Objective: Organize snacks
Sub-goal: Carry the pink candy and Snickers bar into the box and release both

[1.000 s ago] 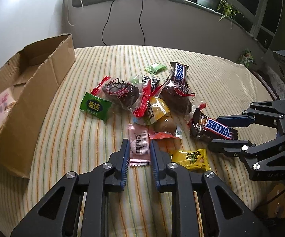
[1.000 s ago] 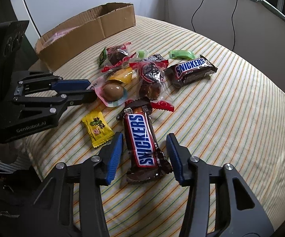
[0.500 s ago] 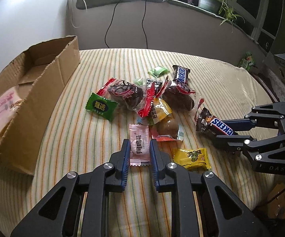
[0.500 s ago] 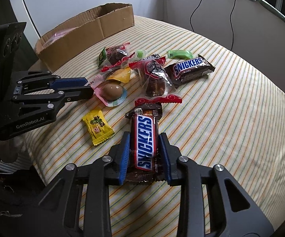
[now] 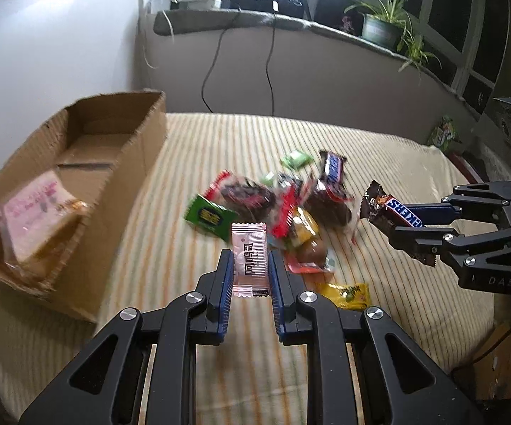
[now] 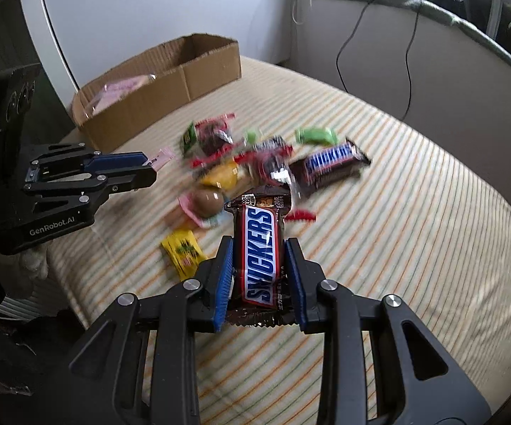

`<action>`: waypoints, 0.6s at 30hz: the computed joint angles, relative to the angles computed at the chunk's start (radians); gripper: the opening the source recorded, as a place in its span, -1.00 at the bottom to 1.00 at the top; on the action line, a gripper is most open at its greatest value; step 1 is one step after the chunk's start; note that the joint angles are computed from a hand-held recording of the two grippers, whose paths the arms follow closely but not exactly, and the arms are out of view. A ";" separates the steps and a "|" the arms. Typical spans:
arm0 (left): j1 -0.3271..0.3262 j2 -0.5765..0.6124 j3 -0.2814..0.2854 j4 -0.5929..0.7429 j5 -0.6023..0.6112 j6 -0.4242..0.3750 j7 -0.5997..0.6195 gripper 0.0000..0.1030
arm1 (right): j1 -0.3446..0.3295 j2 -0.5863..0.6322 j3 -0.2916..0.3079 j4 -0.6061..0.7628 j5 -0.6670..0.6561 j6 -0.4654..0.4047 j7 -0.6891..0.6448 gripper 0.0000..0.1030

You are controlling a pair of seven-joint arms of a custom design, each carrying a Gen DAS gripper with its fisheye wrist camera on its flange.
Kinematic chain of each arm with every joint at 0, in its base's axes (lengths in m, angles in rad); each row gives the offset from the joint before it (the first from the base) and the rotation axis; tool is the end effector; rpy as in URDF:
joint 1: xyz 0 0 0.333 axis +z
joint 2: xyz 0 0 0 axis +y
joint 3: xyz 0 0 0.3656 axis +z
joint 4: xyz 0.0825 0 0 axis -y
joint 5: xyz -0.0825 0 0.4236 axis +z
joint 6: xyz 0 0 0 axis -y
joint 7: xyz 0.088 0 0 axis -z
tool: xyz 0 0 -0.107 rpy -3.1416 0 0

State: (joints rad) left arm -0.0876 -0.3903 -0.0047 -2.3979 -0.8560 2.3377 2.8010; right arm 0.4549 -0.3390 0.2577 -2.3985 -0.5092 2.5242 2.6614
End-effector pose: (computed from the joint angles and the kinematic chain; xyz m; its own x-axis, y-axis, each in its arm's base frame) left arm 0.4730 -0.0561 0.5303 -0.7522 -0.6468 0.1260 -0.5401 0.4957 -0.6801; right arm 0.3675 0.3352 0.5157 -0.0037 -0.9989 -0.0465 -0.8079 0.0304 -0.5885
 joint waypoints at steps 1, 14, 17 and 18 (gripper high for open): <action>0.001 0.002 0.003 0.005 -0.004 0.003 0.001 -0.65 | -0.004 0.007 0.000 0.015 -0.009 -0.002 -0.007 -0.42; 0.043 0.091 0.023 0.115 -0.066 0.061 0.003 -0.65 | -0.026 0.179 -0.041 0.234 -0.059 0.051 -0.131 -0.42; 0.058 0.117 0.021 0.141 -0.071 0.078 -0.005 -0.65 | -0.025 0.236 -0.058 0.304 -0.051 0.066 -0.178 -0.42; 0.062 0.127 0.021 0.150 -0.073 0.083 -0.007 -0.65 | -0.024 0.257 -0.063 0.329 -0.049 0.067 -0.194 -0.42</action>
State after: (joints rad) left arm -0.0252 -0.2637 0.0164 -2.2476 -0.9291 2.4207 2.7943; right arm 0.4306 -0.0821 0.1942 -2.0699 -0.5583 2.5915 2.4677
